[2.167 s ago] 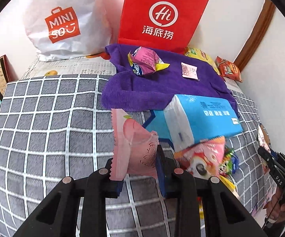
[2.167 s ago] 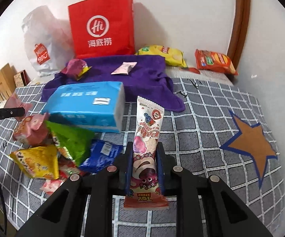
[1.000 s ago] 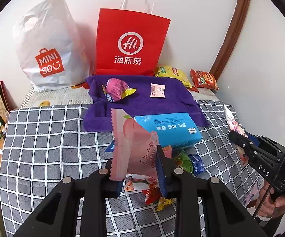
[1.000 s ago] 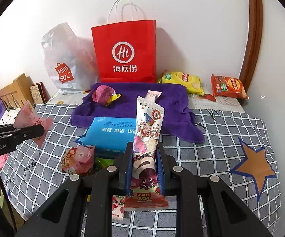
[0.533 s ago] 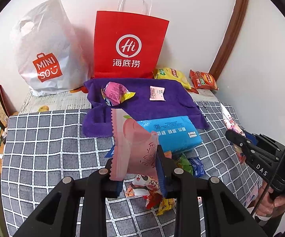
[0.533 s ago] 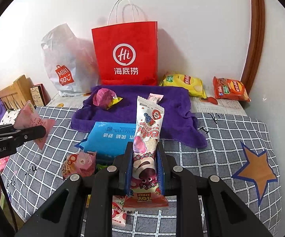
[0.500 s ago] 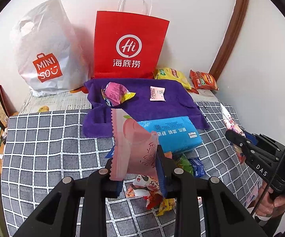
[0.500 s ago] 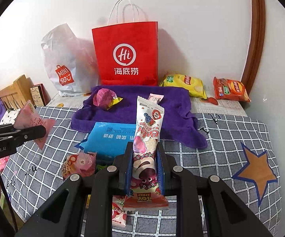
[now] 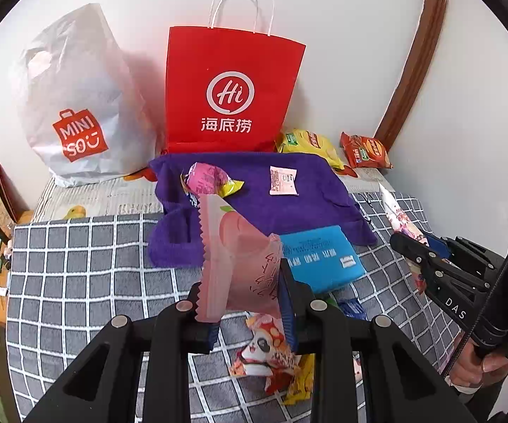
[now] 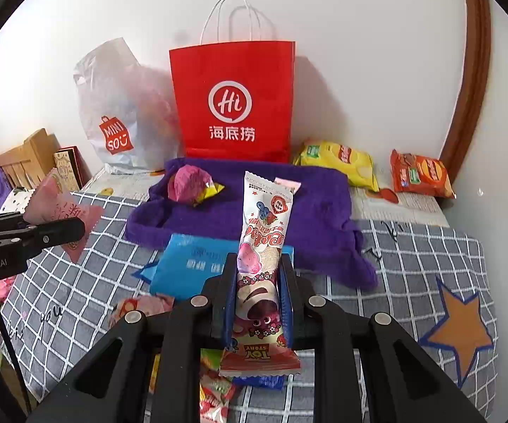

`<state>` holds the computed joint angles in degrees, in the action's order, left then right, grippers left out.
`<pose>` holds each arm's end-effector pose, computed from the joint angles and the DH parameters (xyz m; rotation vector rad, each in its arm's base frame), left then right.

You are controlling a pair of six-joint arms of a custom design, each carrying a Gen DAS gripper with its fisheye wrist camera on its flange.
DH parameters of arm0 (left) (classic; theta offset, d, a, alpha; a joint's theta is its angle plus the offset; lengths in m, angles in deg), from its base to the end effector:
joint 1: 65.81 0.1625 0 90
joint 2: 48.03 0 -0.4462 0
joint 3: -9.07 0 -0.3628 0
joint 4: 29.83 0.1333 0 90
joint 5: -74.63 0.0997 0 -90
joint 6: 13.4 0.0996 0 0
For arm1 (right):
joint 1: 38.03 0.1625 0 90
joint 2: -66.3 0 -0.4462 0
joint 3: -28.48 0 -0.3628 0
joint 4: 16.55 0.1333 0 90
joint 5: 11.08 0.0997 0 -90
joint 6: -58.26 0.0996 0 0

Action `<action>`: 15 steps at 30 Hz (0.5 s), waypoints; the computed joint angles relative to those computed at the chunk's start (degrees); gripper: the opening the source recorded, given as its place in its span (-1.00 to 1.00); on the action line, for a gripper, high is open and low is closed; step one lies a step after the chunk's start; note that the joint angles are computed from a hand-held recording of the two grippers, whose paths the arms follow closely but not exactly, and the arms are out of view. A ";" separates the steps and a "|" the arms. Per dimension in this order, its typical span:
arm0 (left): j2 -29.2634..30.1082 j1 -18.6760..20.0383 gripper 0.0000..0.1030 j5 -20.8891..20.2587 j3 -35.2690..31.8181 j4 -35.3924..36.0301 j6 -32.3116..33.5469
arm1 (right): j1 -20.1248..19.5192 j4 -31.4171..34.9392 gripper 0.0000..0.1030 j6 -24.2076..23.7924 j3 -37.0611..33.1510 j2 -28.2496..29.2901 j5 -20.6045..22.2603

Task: Organize snacks
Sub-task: 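Carry the peach-print packet with the left tool while the right carries the stick snack toward the towel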

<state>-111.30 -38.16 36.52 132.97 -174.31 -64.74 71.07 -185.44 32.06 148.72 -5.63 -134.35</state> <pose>-0.3191 -0.4062 0.1730 0.2937 2.3912 -0.9103 0.2405 -0.4542 0.2948 0.7632 -2.3516 0.6268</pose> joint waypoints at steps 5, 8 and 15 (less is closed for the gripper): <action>1.11 1.99 -0.49 -0.08 -1.94 -0.91 2.64 | -0.33 0.10 -0.59 -0.73 -2.70 2.18 0.11; 1.96 3.32 -0.49 0.24 -3.53 -1.31 4.69 | -1.05 0.14 -0.59 -1.14 -4.90 3.81 0.54; 4.19 6.79 -0.49 1.15 -8.12 -2.04 9.06 | -2.46 1.08 -0.59 -2.09 -10.47 7.95 0.62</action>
